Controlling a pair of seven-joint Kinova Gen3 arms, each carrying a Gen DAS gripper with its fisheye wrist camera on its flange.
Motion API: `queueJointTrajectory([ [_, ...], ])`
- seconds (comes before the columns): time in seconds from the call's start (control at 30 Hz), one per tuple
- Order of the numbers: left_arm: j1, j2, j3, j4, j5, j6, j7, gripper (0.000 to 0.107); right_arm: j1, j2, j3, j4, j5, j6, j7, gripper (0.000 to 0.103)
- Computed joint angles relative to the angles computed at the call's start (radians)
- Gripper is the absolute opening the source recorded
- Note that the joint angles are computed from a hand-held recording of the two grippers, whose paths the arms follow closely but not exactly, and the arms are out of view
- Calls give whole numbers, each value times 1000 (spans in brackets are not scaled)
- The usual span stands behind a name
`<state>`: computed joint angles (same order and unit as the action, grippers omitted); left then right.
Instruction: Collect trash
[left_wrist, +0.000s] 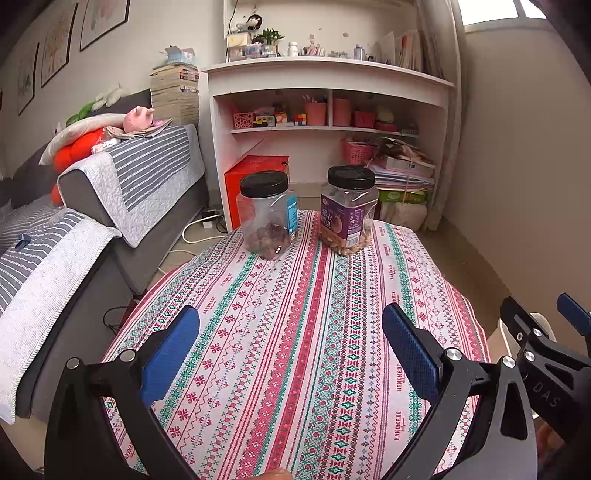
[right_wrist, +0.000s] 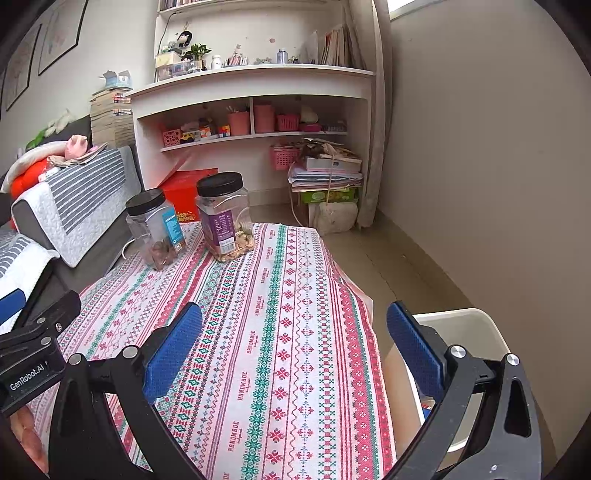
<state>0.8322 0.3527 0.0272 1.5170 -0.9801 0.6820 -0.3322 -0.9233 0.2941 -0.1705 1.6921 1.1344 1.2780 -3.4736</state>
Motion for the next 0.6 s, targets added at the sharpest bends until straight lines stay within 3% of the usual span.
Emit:
queueJointTrajectory([
  [0.6,-5,8,-3,-13,24,0,-23,96,-1,3,6,-7,-12,-4,6,96],
])
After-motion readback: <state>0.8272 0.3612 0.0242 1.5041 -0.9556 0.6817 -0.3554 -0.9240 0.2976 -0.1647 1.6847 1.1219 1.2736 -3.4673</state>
